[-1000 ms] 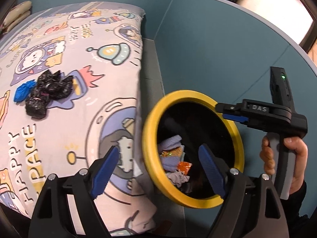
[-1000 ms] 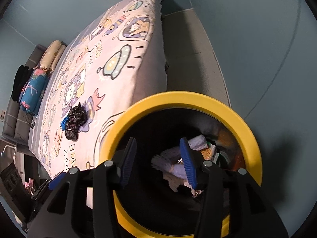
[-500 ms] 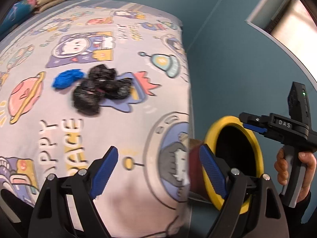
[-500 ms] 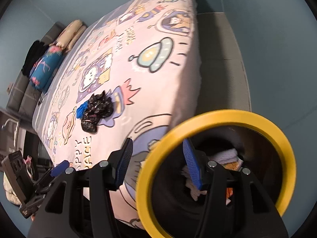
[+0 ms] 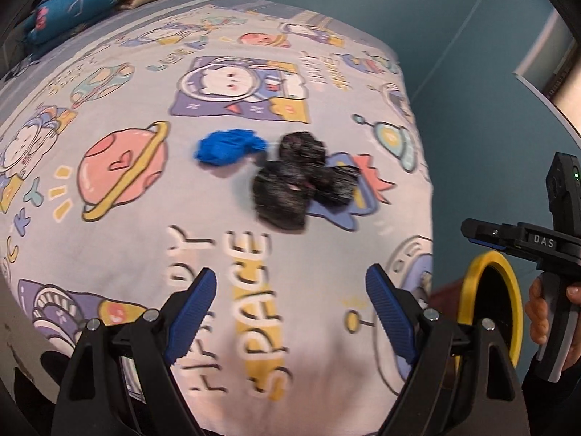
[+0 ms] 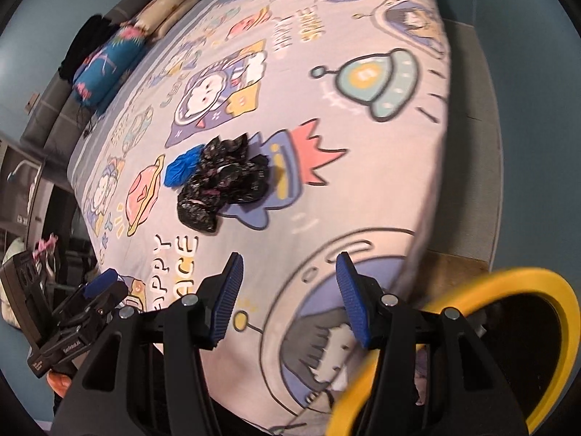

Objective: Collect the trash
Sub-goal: 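Move both open tools back over the bed toward the black bags and blue glove, then grasp blue glove with left tool while right tool grasps the black plastic bags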

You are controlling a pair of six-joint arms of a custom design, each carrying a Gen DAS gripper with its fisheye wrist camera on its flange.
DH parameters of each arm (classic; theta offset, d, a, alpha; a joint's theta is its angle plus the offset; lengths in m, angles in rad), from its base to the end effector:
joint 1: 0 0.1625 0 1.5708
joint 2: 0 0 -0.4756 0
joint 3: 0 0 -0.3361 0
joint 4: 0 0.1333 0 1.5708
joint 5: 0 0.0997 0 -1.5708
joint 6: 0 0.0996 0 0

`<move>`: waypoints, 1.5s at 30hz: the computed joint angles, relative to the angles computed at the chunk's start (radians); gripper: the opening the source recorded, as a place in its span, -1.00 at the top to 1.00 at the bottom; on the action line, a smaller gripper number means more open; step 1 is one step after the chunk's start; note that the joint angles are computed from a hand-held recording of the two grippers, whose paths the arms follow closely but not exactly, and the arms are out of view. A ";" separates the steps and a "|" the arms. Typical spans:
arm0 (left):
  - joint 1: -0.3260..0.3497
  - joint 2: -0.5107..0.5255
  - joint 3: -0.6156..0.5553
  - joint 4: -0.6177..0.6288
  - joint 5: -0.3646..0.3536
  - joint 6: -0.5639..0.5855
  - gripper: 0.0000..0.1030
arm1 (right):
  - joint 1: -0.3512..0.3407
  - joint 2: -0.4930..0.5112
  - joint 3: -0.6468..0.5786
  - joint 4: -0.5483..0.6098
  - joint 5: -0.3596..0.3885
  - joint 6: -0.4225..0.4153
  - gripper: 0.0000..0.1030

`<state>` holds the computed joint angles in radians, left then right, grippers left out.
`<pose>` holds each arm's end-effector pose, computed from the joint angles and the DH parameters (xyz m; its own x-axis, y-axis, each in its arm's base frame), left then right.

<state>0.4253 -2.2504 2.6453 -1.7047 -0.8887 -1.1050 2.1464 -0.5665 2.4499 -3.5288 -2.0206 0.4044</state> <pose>0.0010 -0.2148 0.3027 -0.8636 -0.0084 -0.5041 0.2415 0.8708 -0.4283 0.2954 -0.2900 0.0159 -0.9243 -0.0965 0.3693 -0.1949 0.9512 -0.2391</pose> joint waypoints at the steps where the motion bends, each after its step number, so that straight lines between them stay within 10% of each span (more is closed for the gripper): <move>1: 0.037 0.008 -0.001 -0.026 0.011 0.032 -0.57 | -0.001 0.006 -0.016 0.016 0.006 -0.004 0.02; 19: 0.689 0.491 -0.041 -0.895 0.106 0.788 -0.57 | -0.048 0.144 -0.368 0.331 0.120 -0.064 0.01; 45: 0.941 0.879 -0.223 -1.226 -0.018 1.154 -0.57 | -0.109 0.256 -0.636 0.601 0.140 -0.076 0.00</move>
